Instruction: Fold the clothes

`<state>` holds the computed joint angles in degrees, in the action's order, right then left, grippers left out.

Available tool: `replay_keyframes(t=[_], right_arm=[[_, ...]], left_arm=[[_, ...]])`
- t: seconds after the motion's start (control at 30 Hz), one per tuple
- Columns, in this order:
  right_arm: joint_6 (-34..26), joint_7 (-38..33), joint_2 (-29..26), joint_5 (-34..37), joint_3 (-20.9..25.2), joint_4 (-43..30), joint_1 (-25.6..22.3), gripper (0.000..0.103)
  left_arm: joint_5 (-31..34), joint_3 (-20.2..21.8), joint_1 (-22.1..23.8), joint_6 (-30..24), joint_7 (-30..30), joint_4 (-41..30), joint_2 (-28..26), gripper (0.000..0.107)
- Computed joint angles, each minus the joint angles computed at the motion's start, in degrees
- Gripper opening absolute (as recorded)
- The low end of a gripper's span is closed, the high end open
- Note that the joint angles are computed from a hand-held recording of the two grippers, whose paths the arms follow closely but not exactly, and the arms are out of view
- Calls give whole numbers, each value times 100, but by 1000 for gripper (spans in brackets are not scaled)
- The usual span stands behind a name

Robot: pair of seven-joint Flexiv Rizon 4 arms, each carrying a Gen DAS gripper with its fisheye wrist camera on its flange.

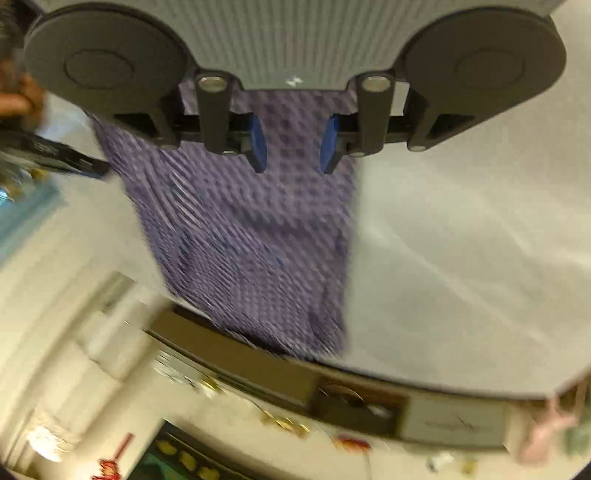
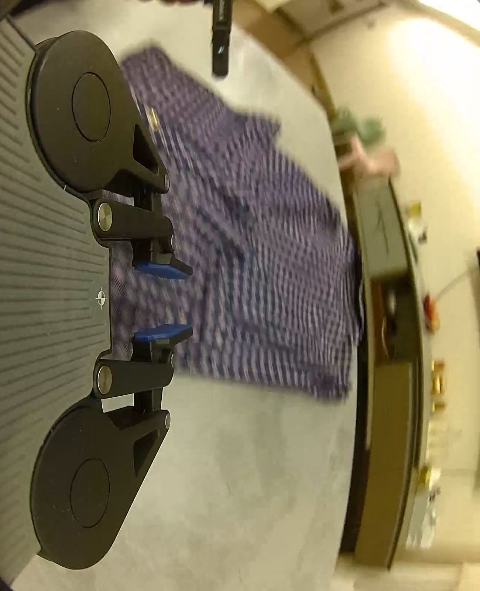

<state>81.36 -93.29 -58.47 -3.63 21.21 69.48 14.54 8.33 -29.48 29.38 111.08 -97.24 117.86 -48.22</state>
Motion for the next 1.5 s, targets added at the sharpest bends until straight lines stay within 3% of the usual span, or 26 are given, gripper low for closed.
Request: replay_keyframes(t=[0.07,0.1,0.17,0.23,0.27,0.4,0.5,0.6,0.63,0.7,0.77,0.87,1.1,1.17,1.2,1.27,1.33,1.4,1.47,1.5], right_arm=[[-273,-113,-7,27,192,59,-107,29],[-419,-46,-26,10,46,37,-7,29],[-147,134,106,28,-321,300,222,30],[216,293,319,16,-481,659,353,33],[463,191,390,-10,-309,840,284,38],[918,-106,525,-323,259,1379,107,41],[767,148,600,-607,-340,1613,641,41],[1569,342,573,-841,-1376,2035,1386,42],[1570,497,639,-846,-1657,2120,1611,42],[1422,767,756,-894,-1669,2132,1655,40],[1674,858,854,-995,-1509,2202,1579,38],[2072,1031,827,-1058,-1866,2188,1902,37],[1246,995,412,-1668,-961,1821,1271,41],[1049,828,433,-1644,-269,1775,729,36],[972,496,471,-1215,-19,1713,590,36],[1429,755,536,-1387,-79,1814,441,37],[1605,1023,576,-1289,-615,1774,654,38],[1153,1452,441,-1566,-1000,1523,717,38],[458,968,266,-1506,-763,1181,507,40],[219,599,208,-1551,-364,1046,229,40]], left_arm=[[-510,-222,103,76,639,204,-175,29],[-702,-75,-85,195,700,206,-205,29],[-251,572,-521,117,-22,92,26,29],[-320,819,-745,263,-102,212,214,31],[-329,922,-832,380,-141,282,287,34],[-508,1323,-1230,457,-312,353,375,37],[-775,1834,-1823,399,-218,329,406,37],[-946,2175,-2219,526,-95,399,447,37],[-1001,2237,-2307,540,-64,413,456,37],[-1029,2237,-2322,564,-34,429,455,38],[-1036,2217,-2303,567,-11,436,461,38],[-1015,2186,-2255,594,13,466,471,38],[-797,1877,-1881,549,8,393,380,38],[-758,1895,-1898,760,-51,460,437,38],[-649,1833,-1831,866,-65,450,429,38],[-420,1713,-1701,1047,-100,410,406,40],[-218,1543,-1538,827,-74,263,322,40],[-252,1479,-1482,347,20,146,288,40],[-88,1144,-1088,-4,199,134,356,40],[12,900,-816,-151,312,138,408,39]])
